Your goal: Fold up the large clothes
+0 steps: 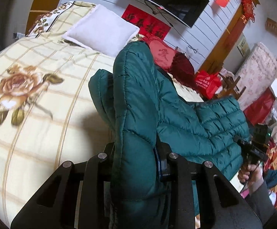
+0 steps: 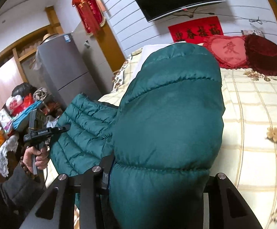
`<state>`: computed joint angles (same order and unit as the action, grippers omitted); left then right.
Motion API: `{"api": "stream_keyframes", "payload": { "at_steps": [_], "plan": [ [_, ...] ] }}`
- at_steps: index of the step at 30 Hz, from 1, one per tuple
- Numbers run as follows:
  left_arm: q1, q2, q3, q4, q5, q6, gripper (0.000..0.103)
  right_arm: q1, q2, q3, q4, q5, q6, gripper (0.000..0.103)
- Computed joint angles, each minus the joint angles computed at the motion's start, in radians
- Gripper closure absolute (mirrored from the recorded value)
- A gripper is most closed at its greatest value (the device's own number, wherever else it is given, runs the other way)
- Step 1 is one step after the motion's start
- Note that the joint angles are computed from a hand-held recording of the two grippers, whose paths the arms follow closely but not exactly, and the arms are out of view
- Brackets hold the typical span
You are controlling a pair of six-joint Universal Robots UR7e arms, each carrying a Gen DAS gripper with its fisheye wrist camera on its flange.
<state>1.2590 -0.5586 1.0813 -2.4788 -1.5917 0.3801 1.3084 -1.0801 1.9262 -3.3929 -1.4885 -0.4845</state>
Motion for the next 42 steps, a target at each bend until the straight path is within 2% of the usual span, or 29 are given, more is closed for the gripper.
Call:
{"api": "stream_keyframes", "payload": {
  "at_steps": [5,7,9,10,11,12,14,15,17,18,19,20,21,23,25,28,31,33,35,38,42],
  "plan": [
    [-0.003,-0.065,0.166,-0.052,0.097,0.023,0.077,-0.034,-0.02,0.031,0.076,-0.007,0.013,0.062],
    [-0.006,-0.072,0.206,-0.086,0.155,0.044,0.074,-0.058,-0.016,0.023,0.133,-0.007,0.059,0.059],
    [0.001,-0.069,0.209,-0.083,0.176,0.006,0.064,-0.071,-0.009,0.011,0.162,-0.035,0.142,0.044],
    [0.003,-0.066,0.203,-0.071,0.187,-0.013,0.054,-0.071,-0.006,0.0,0.184,-0.066,0.187,0.033],
    [0.004,-0.064,0.196,-0.064,0.205,-0.038,0.047,-0.075,-0.008,-0.015,0.232,-0.083,0.247,0.031],
    [0.007,-0.066,0.195,-0.064,0.205,-0.064,0.045,-0.083,-0.011,-0.02,0.256,-0.075,0.291,0.031],
    [0.01,-0.08,0.2,-0.073,0.193,-0.092,0.045,-0.082,-0.027,0.001,0.205,-0.087,0.367,0.031],
    [0.008,-0.091,0.21,-0.093,0.198,-0.101,0.045,-0.073,-0.038,0.024,0.141,-0.106,0.398,0.031],
    [-0.011,-0.112,0.258,-0.204,0.257,-0.089,0.045,-0.047,-0.056,0.078,-0.01,-0.149,0.437,0.031],
    [-0.025,-0.119,0.283,-0.275,0.288,-0.079,0.044,-0.018,-0.048,0.093,-0.103,-0.213,0.42,0.031],
    [-0.036,-0.12,0.293,-0.31,0.301,-0.076,0.038,0.014,-0.034,0.094,-0.173,-0.276,0.384,0.029],
    [-0.046,-0.113,0.285,-0.318,0.307,-0.073,0.028,0.056,-0.005,0.081,-0.25,-0.354,0.325,0.024],
    [-0.065,-0.098,0.266,-0.314,0.315,-0.067,0.027,0.085,0.024,0.061,-0.3,-0.403,0.275,0.021],
    [-0.091,-0.056,0.215,-0.303,0.332,-0.052,0.027,0.128,0.082,-0.004,-0.327,-0.44,0.224,0.019],
    [-0.119,0.005,0.138,-0.278,0.392,-0.052,0.027,0.15,0.137,-0.096,-0.266,-0.474,0.199,0.019],
    [-0.133,0.102,-0.002,-0.193,0.436,-0.068,0.027,0.182,0.234,-0.247,-0.142,-0.64,0.171,0.016],
    [-0.132,0.202,-0.125,-0.134,0.54,-0.058,0.027,0.171,0.306,-0.388,0.107,-0.766,0.23,0.016],
    [-0.118,0.259,-0.187,-0.087,0.604,-0.057,0.027,0.153,0.32,-0.411,0.187,-0.791,0.231,0.01],
    [-0.103,0.278,-0.19,-0.104,0.601,-0.061,0.026,0.13,0.322,-0.389,0.163,-0.78,0.19,0.0],
    [-0.092,0.288,-0.19,-0.14,0.578,-0.063,0.024,0.114,0.312,-0.382,0.184,-0.733,0.207,0.0],
    [-0.096,0.292,-0.204,-0.102,0.587,-0.068,0.024,0.117,0.304,-0.381,0.215,-0.737,0.229,0.0]
  ]
}}
